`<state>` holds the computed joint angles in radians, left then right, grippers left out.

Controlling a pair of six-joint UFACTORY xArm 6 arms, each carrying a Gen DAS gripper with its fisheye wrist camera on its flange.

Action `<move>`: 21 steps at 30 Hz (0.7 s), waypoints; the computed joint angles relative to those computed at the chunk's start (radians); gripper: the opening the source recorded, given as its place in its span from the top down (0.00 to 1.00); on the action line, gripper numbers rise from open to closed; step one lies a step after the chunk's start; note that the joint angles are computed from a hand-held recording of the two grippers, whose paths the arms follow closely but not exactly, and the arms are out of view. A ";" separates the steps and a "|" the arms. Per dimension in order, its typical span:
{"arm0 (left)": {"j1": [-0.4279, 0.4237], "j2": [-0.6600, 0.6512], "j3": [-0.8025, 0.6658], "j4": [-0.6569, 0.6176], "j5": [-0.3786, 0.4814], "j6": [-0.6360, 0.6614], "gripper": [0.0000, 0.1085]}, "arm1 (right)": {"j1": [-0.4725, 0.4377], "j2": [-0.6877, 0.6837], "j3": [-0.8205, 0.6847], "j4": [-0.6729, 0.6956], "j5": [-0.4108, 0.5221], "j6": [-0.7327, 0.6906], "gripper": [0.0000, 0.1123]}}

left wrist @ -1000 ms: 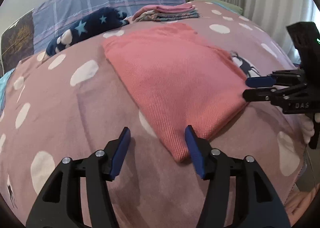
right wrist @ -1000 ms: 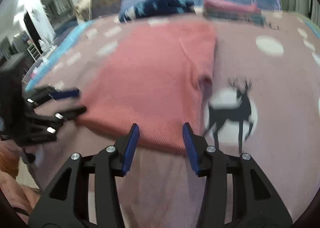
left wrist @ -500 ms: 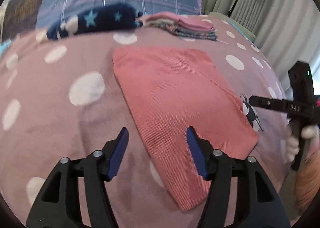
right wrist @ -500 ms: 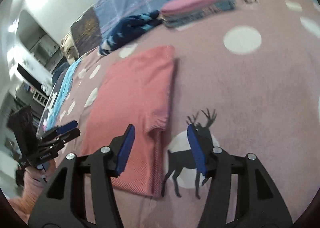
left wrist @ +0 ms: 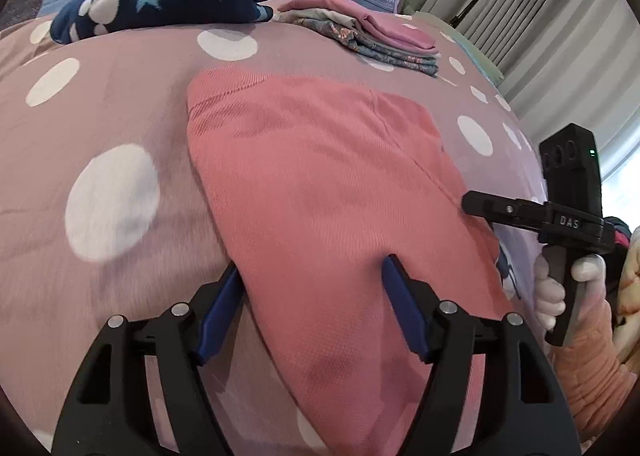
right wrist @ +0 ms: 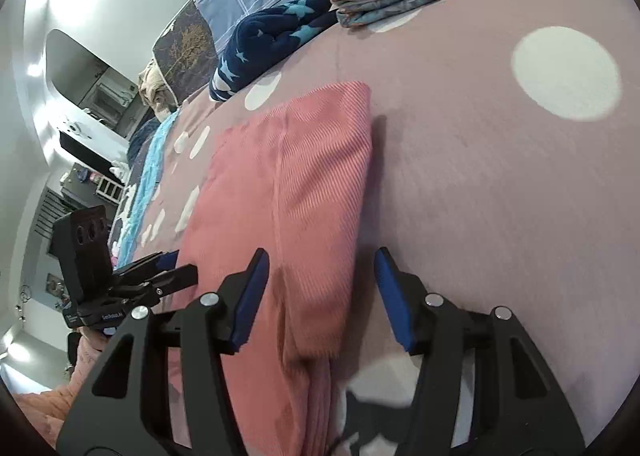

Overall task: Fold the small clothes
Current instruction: 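Grasp the folded sweater end with the left gripper while the right gripper grasps it too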

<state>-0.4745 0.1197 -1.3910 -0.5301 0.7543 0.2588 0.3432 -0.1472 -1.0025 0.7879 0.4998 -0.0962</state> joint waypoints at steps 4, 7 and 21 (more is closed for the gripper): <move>0.023 0.070 -0.088 -0.061 0.040 0.030 0.35 | -0.024 0.089 -0.096 0.088 0.043 -0.082 0.51; 0.030 0.114 -0.140 -0.052 0.030 0.003 0.44 | -0.034 0.148 -0.165 0.085 0.068 -0.092 0.51; -0.030 0.068 -0.119 0.107 -0.161 -0.025 0.78 | 0.056 0.114 -0.138 -0.237 -0.147 0.105 0.85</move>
